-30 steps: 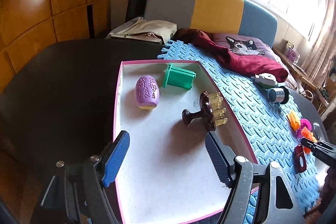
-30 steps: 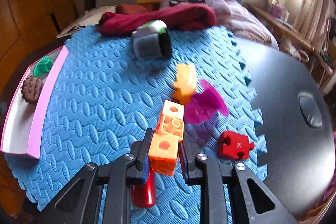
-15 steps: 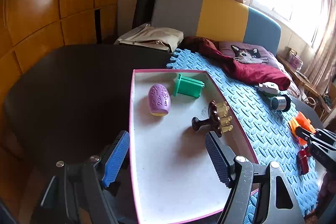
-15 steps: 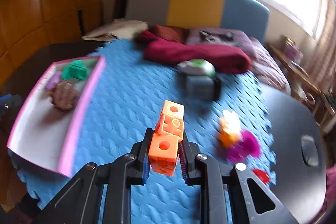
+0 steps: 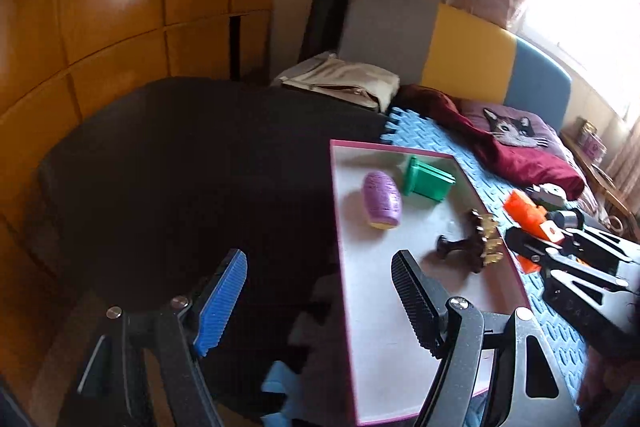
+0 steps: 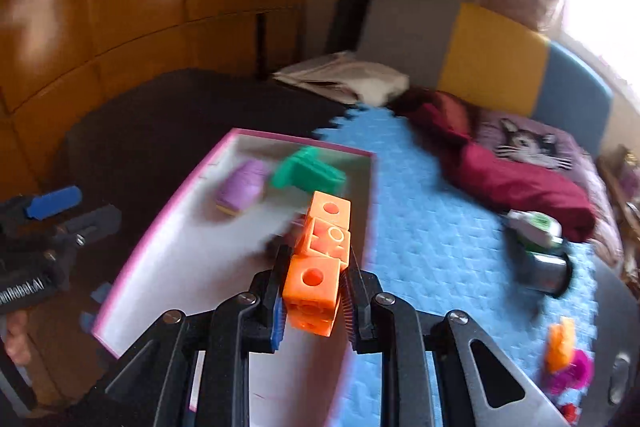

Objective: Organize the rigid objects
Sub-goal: 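Lower the orange blocks into the tray and open the right tool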

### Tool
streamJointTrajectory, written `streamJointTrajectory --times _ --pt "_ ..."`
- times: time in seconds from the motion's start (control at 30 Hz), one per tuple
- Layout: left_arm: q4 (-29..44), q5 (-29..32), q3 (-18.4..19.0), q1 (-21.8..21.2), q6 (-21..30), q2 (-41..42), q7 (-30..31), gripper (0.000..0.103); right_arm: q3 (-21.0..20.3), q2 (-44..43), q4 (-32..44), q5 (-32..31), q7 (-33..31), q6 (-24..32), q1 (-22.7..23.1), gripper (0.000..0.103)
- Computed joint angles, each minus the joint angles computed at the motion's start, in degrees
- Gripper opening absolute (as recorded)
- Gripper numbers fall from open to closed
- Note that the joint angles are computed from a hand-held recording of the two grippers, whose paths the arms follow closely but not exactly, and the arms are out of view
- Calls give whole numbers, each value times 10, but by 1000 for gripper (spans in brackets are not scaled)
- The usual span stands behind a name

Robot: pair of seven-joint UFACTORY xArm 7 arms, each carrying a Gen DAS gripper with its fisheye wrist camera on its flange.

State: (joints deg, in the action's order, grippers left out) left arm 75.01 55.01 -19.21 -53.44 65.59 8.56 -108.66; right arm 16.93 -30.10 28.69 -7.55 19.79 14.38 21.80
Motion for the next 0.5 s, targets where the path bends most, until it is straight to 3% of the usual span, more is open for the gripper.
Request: streamJointTrajectory --times 0.27,0.5 --pt "-51 -15 -11 17 0 -37 -26 76 -6 128 79 22 -22 -25 42 22" --pt "-65 -26 -19 28 -12 -37 -32 77 16 232 153 -74 54 1 -1 22"
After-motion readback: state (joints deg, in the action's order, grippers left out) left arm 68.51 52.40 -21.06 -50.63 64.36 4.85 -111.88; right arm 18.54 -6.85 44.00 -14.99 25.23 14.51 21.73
